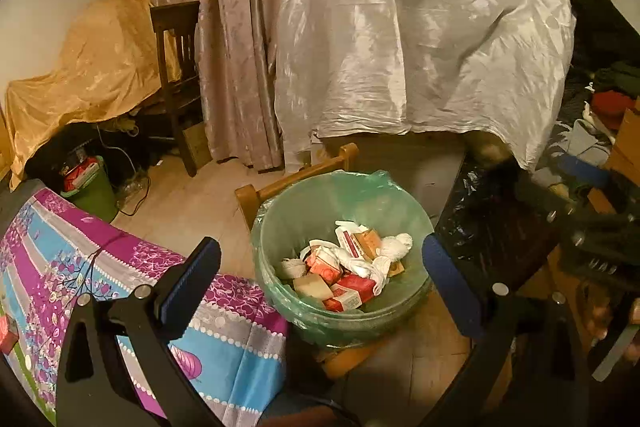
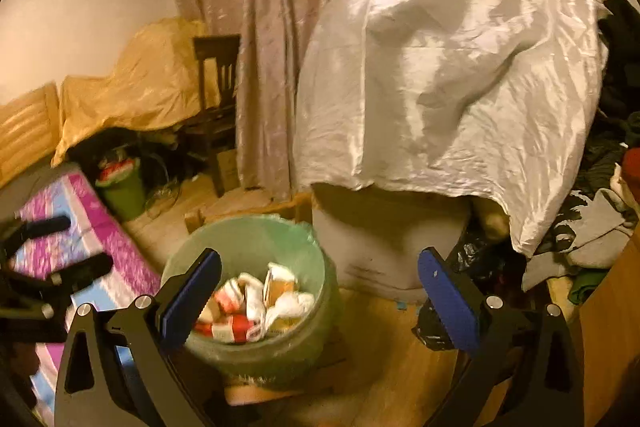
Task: Collect trash
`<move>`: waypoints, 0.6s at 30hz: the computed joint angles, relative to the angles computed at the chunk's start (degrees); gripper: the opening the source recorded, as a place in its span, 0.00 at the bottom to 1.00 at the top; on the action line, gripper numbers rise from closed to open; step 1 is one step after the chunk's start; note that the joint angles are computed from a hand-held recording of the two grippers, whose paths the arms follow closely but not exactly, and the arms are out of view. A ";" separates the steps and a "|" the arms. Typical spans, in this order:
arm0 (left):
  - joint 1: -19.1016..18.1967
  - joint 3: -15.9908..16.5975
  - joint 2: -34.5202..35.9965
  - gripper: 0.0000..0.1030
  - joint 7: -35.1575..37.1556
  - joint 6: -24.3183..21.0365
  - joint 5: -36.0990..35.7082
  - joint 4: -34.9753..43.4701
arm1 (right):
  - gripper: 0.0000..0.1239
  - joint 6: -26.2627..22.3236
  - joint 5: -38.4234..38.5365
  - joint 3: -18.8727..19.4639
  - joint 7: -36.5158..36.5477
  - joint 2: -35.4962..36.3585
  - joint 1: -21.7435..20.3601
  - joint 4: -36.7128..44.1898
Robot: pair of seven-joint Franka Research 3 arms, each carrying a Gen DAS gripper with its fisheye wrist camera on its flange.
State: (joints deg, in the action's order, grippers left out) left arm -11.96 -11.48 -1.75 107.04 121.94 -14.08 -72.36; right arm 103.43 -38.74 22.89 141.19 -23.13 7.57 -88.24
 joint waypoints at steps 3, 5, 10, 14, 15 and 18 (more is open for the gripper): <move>0.03 0.01 -0.17 0.94 -0.78 -1.12 -0.14 0.02 | 0.79 1.42 1.09 -0.67 -0.53 -0.37 0.67 -0.98; 0.01 0.00 -0.05 0.94 -0.71 -2.06 -0.17 0.27 | 0.79 1.98 1.34 -0.87 -1.12 -0.21 0.66 -1.04; 0.23 -0.02 0.87 0.95 -0.83 -4.60 -0.40 1.41 | 0.79 1.73 1.35 -0.78 -1.62 -0.06 0.43 -1.11; -0.29 -0.46 -1.49 0.94 1.33 -0.38 3.38 -3.11 | 0.79 1.23 1.32 -0.86 -1.73 0.19 0.25 -0.86; -0.41 -0.39 -1.67 0.94 1.45 -0.25 3.60 -3.49 | 0.79 1.04 1.19 -0.84 -1.79 0.26 0.22 -0.82; -0.69 -0.39 -1.45 0.94 1.16 -0.33 4.46 -3.39 | 0.79 0.97 1.54 -1.19 -1.51 0.16 0.30 -1.07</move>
